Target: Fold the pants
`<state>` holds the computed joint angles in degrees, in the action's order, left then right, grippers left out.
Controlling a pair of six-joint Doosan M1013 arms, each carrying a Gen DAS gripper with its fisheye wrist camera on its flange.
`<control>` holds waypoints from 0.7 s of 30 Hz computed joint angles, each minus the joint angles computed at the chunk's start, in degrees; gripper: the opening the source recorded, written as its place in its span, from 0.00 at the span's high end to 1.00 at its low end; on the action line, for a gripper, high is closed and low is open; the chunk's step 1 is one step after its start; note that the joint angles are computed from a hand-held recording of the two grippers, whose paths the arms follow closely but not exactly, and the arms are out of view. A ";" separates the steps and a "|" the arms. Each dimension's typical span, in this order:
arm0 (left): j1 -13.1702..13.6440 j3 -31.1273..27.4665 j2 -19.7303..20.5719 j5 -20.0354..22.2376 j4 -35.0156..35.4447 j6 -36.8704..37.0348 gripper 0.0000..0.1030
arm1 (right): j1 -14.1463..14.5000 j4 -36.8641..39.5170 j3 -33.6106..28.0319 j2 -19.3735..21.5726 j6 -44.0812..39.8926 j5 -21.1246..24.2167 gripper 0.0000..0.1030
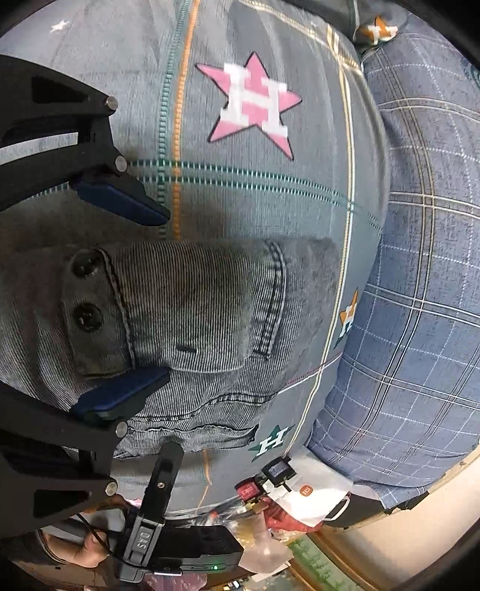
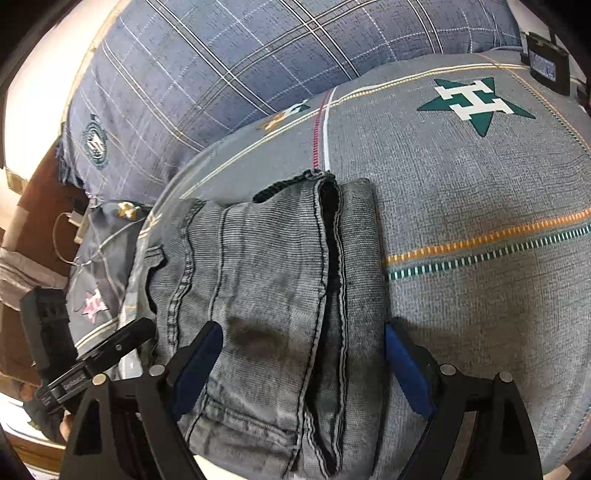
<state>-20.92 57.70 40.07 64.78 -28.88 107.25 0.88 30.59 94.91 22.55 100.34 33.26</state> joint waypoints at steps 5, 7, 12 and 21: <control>-1.30 1.38 -0.81 -2.66 3.56 -0.08 0.55 | 1.41 -7.48 -2.23 0.81 3.83 2.85 0.28; -1.72 2.02 -1.35 -3.87 5.12 -0.59 0.62 | 1.89 -11.74 -2.91 0.96 6.96 4.02 0.51; -2.84 4.63 -3.84 -8.06 9.04 1.34 0.75 | 2.79 -18.08 -2.99 0.32 11.00 4.58 0.78; -2.12 7.80 -8.93 -17.69 6.97 7.37 0.76 | 6.25 -25.66 -4.86 -2.23 13.58 1.59 0.85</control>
<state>-23.05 65.50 31.14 47.09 -21.91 114.62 7.12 4.93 90.05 20.33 113.92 34.85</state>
